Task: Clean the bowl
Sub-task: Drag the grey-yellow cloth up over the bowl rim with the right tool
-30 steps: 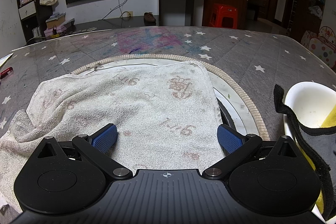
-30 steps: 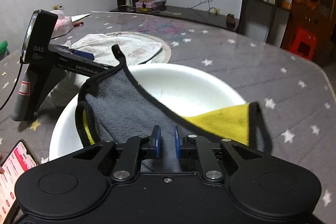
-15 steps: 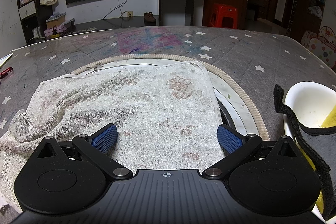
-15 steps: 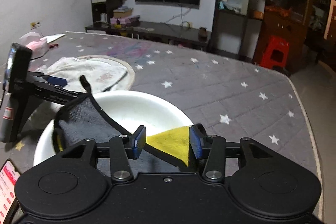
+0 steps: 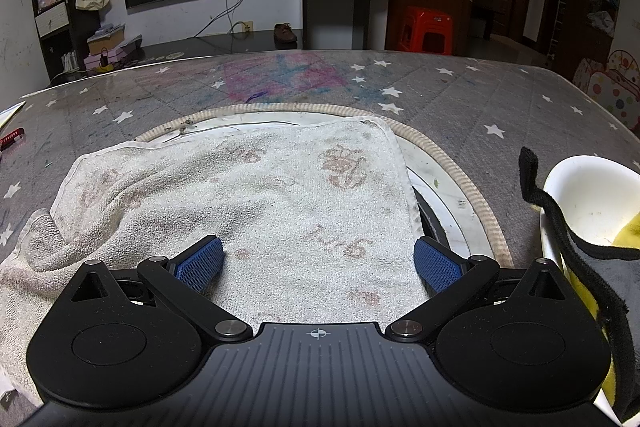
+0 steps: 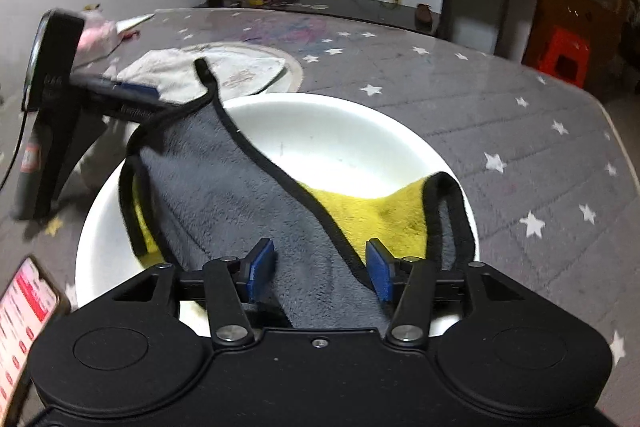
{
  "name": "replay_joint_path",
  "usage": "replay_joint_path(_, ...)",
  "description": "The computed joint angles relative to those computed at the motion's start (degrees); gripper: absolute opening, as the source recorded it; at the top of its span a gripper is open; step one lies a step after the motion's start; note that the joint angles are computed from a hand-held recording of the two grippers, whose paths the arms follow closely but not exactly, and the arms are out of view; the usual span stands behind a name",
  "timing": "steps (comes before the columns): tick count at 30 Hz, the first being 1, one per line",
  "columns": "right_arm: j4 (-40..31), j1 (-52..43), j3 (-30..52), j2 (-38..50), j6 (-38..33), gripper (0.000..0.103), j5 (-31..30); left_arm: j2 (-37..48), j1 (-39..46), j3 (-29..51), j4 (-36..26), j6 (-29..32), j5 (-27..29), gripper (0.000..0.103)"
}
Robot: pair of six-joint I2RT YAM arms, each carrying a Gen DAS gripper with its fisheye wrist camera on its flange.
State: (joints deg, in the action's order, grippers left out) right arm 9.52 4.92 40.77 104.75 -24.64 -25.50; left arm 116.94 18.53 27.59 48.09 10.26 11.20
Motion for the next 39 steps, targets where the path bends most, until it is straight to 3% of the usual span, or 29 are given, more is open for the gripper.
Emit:
replay_joint_path(2, -0.6, -0.34, -0.29, -0.56, -0.95, 0.041, -0.4, -0.02, 0.11, -0.03, -0.01, 0.07, 0.08, 0.103)
replay_joint_path(4, -1.62, -0.71, -0.48, -1.18, -1.77, 0.026, -1.2, 0.03, 0.02, 0.02, 0.01, 0.01, 0.02, 0.103)
replay_joint_path(7, -1.81, -0.74, -1.59, -2.33, -3.12, 0.017, -1.64, 0.03, 0.03, 0.02, 0.0, 0.02, 0.03, 0.103)
replay_joint_path(13, 2.48, -1.05, -4.91, -4.5, -3.48, 0.015, -0.44, -0.01, 0.1, -0.01, -0.01, 0.07, 0.08, 0.103)
replay_joint_path(25, 5.91, -1.09, -1.84, -0.55, -2.06, 0.015, 2.67, 0.02, 0.04, 0.01, 0.01, 0.03, 0.03, 0.103)
replay_joint_path(39, 8.21, -0.73, -0.05, 3.09, 0.15, 0.016, 0.92, -0.01, 0.12, -0.03, 0.0, 0.08, 0.09, 0.103)
